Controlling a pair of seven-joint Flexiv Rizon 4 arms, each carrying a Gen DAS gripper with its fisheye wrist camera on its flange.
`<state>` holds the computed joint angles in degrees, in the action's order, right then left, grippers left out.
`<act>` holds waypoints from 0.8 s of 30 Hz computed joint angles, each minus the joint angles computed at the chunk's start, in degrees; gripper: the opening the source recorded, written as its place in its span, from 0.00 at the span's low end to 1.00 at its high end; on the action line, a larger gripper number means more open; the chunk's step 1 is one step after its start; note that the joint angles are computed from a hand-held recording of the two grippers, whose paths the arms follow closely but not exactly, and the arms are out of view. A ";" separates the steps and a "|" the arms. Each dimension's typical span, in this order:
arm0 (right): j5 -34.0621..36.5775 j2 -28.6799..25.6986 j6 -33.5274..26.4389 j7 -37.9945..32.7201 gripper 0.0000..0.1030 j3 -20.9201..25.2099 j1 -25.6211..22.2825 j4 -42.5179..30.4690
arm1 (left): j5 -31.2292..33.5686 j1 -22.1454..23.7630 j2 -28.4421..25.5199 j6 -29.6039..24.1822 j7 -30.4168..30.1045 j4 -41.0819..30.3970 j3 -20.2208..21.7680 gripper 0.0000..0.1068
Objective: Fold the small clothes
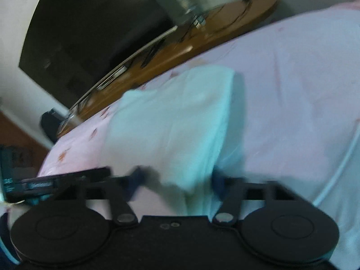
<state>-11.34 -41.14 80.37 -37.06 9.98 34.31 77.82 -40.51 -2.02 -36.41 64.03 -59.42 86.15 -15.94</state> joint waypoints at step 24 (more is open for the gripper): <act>-8.61 0.48 -1.69 8.94 0.35 -14.44 9.48 1.18 | 21.75 -11.63 -2.08 3.65 -8.28 -8.05 11.99 0.33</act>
